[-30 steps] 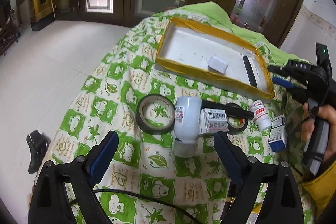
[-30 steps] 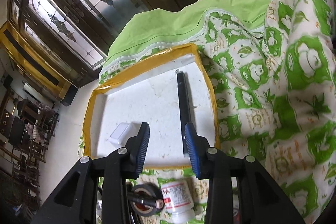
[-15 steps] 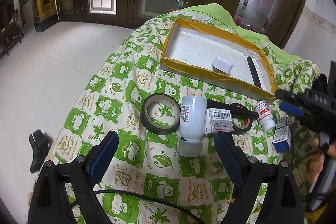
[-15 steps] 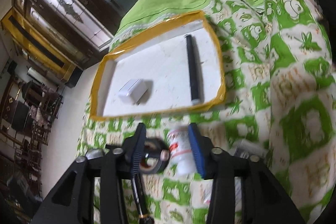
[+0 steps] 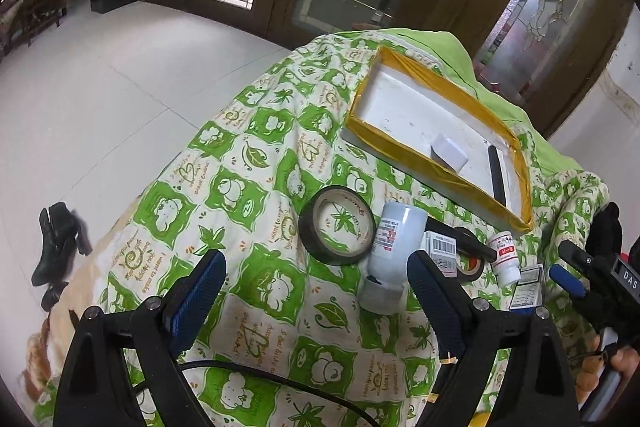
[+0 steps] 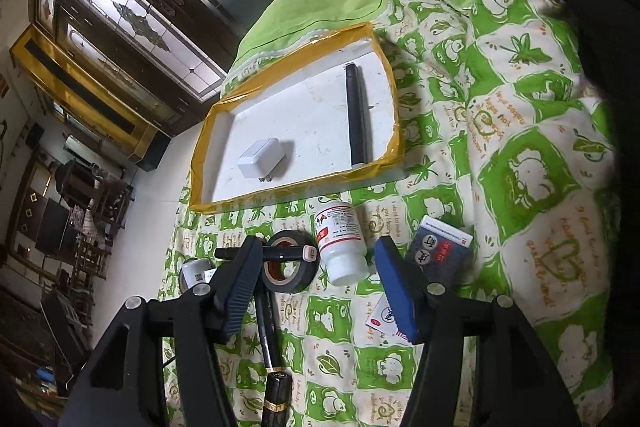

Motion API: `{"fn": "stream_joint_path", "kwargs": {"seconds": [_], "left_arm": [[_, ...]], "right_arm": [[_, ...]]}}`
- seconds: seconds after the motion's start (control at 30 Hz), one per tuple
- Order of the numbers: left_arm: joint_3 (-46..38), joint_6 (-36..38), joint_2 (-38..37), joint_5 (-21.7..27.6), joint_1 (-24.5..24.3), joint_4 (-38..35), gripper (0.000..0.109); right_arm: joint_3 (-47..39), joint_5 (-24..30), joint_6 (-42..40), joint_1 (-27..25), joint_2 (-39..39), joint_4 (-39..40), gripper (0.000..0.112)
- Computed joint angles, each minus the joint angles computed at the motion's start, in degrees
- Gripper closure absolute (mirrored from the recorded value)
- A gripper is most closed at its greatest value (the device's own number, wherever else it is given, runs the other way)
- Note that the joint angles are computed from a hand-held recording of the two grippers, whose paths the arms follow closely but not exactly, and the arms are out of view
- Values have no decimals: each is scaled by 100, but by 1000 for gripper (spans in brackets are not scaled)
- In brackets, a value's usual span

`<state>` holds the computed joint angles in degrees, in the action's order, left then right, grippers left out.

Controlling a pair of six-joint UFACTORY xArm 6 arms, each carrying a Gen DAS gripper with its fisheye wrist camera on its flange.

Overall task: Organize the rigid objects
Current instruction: 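Grasp the white plastic bottle with the left gripper while the right gripper grasps the blue-and-white medicine box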

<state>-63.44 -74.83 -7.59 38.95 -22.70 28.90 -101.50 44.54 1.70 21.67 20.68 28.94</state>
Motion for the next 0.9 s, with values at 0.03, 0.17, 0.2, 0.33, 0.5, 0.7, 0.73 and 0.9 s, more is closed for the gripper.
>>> {"fn": "stream_joint_path", "kwargs": {"seconds": [0.03,0.17,0.2,0.33,0.5,0.7,0.73,0.9], "left_arm": [[-34,20,28,33,-24,29,15],[-351,325,296,264,-171,145,15],[-480,432,411,345,-217,175,15],[-992,933,901,683,-372,270,17],[-1483,1608,1441,943,-425,-10,37],[-1606,2109,1636,823,-410,-373,76],[-1647,2136,1650,910,-443,-343,76],[-1243,2629,1300,503,-383,-1494,78]], "right_arm": [[-3,7,-14,5,2,-6,54],[-9,35,-15,37,10,-66,54],[-11,44,-10,43,13,-77,54],[-48,94,-23,61,38,-77,54],[-68,114,68,63,70,-145,54],[-168,228,189,56,180,-331,54],[-236,295,219,58,242,-403,54],[-460,426,296,113,472,-723,55]]}}
